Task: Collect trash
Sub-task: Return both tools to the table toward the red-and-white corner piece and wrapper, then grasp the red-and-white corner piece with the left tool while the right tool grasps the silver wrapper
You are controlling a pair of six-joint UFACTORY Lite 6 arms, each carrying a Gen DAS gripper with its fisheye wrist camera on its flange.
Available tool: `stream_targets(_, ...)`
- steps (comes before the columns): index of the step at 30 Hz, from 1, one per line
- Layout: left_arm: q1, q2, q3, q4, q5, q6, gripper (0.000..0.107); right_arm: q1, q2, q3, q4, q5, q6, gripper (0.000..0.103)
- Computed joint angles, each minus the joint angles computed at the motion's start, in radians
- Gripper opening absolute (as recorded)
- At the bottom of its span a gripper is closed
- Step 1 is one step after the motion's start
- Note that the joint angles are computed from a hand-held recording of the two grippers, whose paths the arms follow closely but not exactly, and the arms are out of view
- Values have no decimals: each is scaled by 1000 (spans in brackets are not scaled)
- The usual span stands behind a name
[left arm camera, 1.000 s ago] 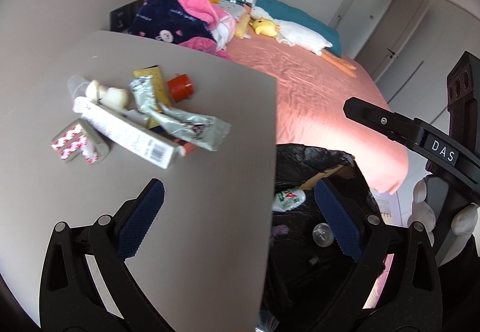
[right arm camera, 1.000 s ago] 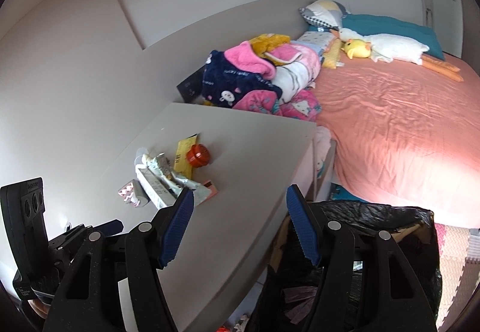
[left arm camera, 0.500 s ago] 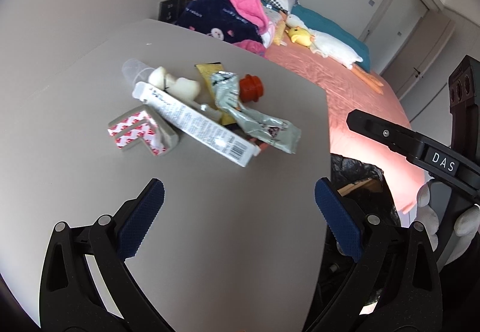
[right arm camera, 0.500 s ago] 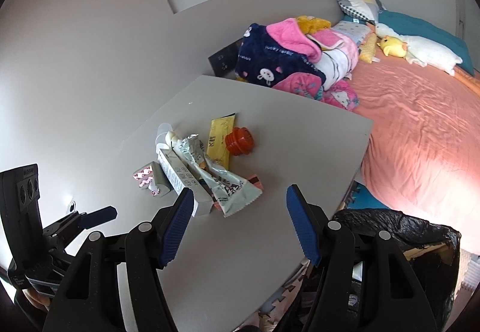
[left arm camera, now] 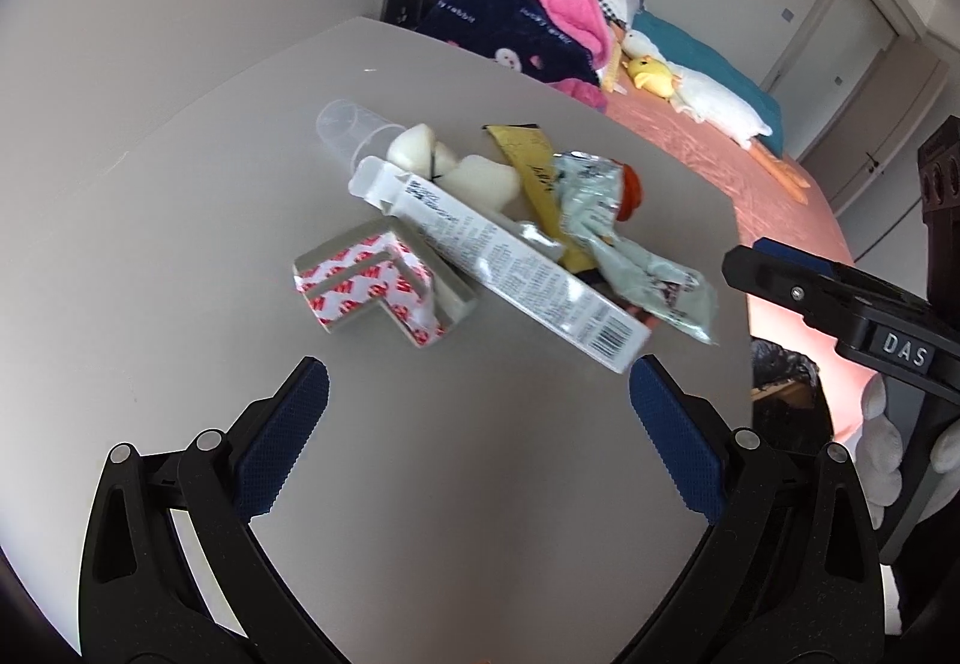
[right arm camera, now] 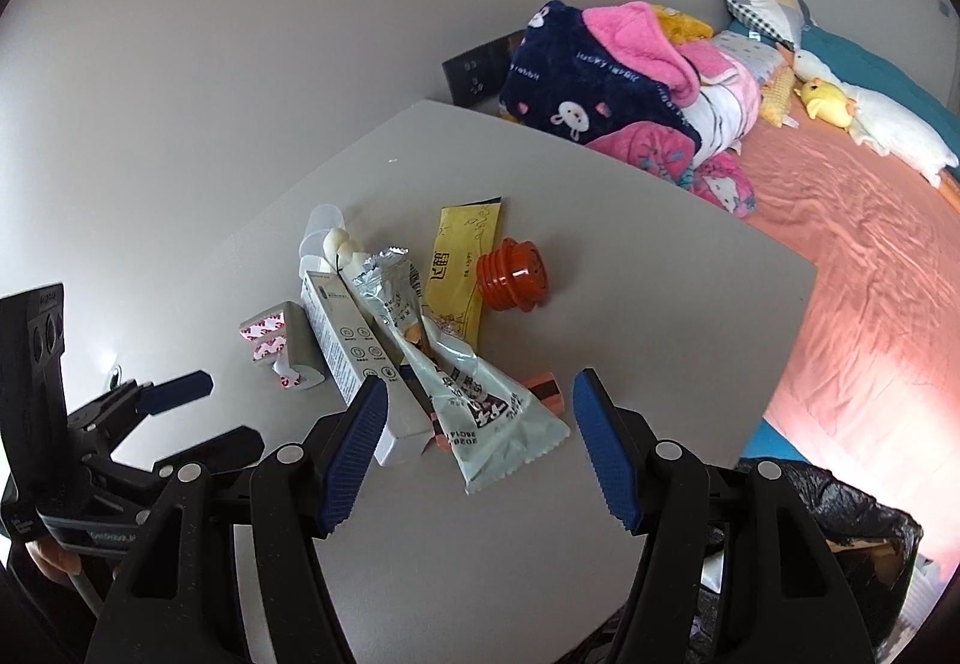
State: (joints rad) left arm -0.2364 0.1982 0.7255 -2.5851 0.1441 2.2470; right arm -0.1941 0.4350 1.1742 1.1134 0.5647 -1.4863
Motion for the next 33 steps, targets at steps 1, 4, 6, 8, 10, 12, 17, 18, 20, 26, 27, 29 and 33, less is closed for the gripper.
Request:
stream_targets(1,8,18,13,-9,1,17,97,14,18,17,-12,-8,8,65)
stream_targets(4,36,67,55,8,1,30,97,46,59,53,-34,-29,25,65)
stream_targets(6,50,90,75,33,5,19,97,65,92,84,-58,-43,50,65)
stream_targets(8,65,118,101,64,6,1,97,77,117,107,-80,-51,70,65)
stream_targets(10,75,135,116,61,4,19,97,95,149,136,-112,-62,96,65)
stream_targets(12,84,160,138,52,2,44,97,109,169,154,-135,-71,115,65)
stream_targets(17,102,230,197,173,1,-51,97,142,223,208,-217,-82,172,65)
stream_targets(18,105,242,204,193,2,-67,97,150,235,219,-237,-83,186,65)
stream_targets(20,109,262,218,191,1,-63,97,159,244,224,-246,-94,194,62)
stream_targets(26,119,289,222,6,16,103,97,167,276,253,-278,-74,237,36)
stream_targets(27,119,295,226,-15,14,125,97,167,278,255,-275,-70,237,33)
stream_targets(29,116,291,218,-94,20,213,95,164,260,234,-242,-75,208,32)
stream_targets(33,120,277,195,-104,49,228,84,154,210,186,-173,-70,151,31)
